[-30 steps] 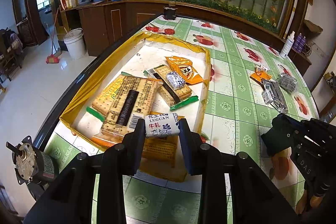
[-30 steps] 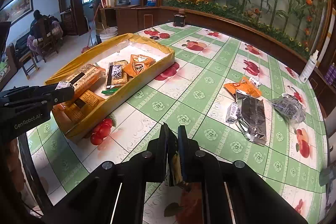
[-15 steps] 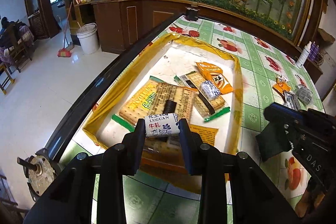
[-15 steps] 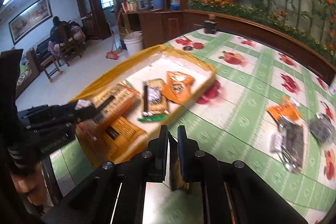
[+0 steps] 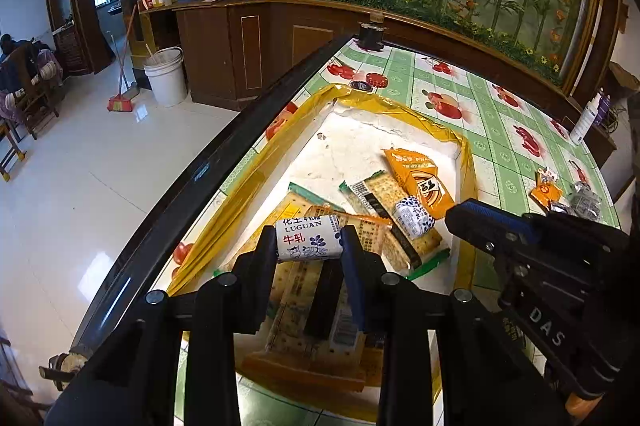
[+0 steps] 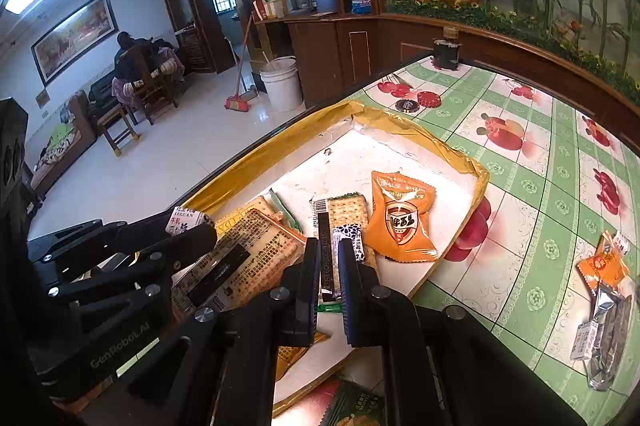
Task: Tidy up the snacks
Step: 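Open the left tool to release the LUGUAN candy into the tray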
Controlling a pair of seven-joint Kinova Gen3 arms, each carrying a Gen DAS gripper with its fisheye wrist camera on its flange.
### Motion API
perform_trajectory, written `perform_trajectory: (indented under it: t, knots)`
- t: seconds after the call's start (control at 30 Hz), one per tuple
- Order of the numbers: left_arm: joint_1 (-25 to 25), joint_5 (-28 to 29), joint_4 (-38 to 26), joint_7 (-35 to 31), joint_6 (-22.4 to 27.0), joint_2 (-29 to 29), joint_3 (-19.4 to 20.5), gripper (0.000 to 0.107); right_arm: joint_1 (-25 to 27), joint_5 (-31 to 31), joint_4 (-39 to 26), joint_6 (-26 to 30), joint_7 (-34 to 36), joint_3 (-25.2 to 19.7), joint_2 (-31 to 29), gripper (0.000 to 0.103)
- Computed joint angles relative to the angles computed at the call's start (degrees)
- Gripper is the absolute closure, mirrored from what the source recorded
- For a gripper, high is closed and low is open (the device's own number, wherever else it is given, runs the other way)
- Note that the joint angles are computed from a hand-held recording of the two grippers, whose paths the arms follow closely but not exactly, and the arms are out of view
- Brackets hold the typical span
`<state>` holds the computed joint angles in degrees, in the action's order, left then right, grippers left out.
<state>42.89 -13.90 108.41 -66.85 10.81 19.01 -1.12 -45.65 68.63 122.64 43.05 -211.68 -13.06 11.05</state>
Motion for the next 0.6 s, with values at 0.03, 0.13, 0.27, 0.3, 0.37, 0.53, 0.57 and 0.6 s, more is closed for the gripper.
perform_trajectory:
  t: [0.03,0.13,0.27,0.3,0.37,0.53,0.57,0.6]
  knots:
    - [-0.29,0.16,-0.41,-0.15,0.20,0.35,0.42,0.078,-0.23,0.19,0.31,0.42,-0.58,-0.06,-0.15,0.094]
    - [-0.61,0.67,-2.24,-0.29,1.59,1.58,1.20,0.078,-0.56,-0.04,1.56,1.30,-2.27,-0.52,-1.14,0.093]
    - [0.96,0.02,-4.49,1.31,3.83,3.18,-0.17,0.076,-0.23,-0.86,3.54,2.01,-4.15,-1.16,-2.59,0.091]
    - [1.58,-0.47,-5.27,2.01,4.91,3.68,-0.70,0.076,-0.13,-0.98,4.10,2.18,-4.88,-1.36,-2.95,0.090]
    - [2.12,-1.46,-5.54,3.19,5.36,3.92,-1.12,0.074,0.08,-1.39,5.06,2.48,-5.96,-1.77,-3.53,0.090]
    - [5.08,-5.29,-4.74,6.71,4.89,3.28,-3.14,0.041,0.42,-1.85,7.24,1.42,-8.25,-2.99,-4.94,0.090]
    - [5.85,-6.18,-4.57,7.42,4.83,3.04,-3.67,0.041,0.24,-2.19,7.41,1.67,-8.44,-3.34,-5.00,0.089]
    - [6.65,-7.17,-4.23,8.11,4.56,2.69,-4.16,0.041,0.00,-2.44,7.78,1.67,-8.76,-3.71,-5.16,0.087]
